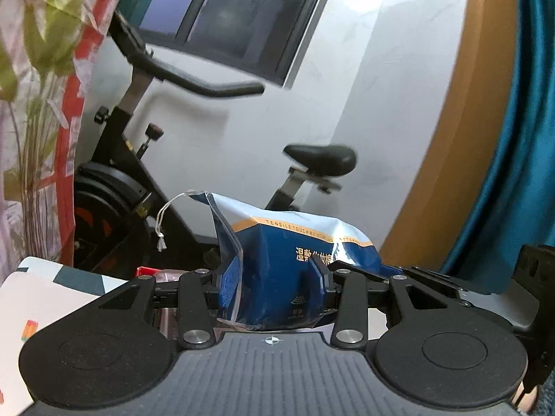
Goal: Organize soft objects
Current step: 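Lift the blue packet with both grippers and lower it into the red box, then open both grippers to release the blue packet in the box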
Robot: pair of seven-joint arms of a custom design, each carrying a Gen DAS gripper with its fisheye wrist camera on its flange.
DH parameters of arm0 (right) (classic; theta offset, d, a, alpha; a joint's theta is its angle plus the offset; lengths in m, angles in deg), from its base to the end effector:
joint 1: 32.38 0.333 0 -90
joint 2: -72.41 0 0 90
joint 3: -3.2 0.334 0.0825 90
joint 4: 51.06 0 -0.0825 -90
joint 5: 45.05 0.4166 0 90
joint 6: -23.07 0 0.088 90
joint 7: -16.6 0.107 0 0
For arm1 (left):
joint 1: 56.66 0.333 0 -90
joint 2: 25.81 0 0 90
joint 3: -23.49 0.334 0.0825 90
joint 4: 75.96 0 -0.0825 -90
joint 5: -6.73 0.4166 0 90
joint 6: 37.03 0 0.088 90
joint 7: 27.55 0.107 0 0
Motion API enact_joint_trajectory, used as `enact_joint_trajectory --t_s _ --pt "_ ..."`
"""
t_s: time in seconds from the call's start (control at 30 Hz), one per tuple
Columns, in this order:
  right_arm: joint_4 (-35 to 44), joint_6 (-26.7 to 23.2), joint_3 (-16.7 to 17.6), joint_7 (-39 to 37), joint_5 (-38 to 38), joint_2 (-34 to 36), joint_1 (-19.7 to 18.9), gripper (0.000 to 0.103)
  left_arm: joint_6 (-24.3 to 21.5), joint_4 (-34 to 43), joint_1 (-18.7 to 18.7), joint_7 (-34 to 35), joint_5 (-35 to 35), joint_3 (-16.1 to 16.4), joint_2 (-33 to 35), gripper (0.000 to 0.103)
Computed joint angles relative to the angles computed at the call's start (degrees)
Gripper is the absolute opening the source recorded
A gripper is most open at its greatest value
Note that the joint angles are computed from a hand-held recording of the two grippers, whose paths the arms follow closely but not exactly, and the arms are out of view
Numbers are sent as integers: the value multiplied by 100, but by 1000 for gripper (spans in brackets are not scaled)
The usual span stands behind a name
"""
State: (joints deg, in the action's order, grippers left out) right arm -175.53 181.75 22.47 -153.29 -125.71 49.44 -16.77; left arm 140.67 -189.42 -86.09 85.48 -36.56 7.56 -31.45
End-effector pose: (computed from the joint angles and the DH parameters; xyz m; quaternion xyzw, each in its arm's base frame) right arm 0.3780 0.3478 0.6328 -0.5643 0.5369 -0.3727 0.5043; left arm 0.4541 -0.3892 0.6479 -0.4258 0.6983 -0.5624 0.1218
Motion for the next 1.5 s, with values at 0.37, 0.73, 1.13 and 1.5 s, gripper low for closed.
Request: enact_joint_trajectory --t_s 0.37,0.73,1.13,1.5 --pt "71 232 -784 -1969 2881 1002 363 37 -1666 736 615 -2091 2155 -199 975 44" --pt "-84 -127 -1075 -4029 6231 1224 859 37 -2989 986 721 -2307 2377 -137 1084 44" --pt "244 -877 -953 -4535 6757 1460 954 36 -3094 831 701 -2347 2690 -138 859 44" --pt "402 -1442 -847 -4268 6536 1447 1016 51 -2469 398 661 -2316 2925 -171 354 46"
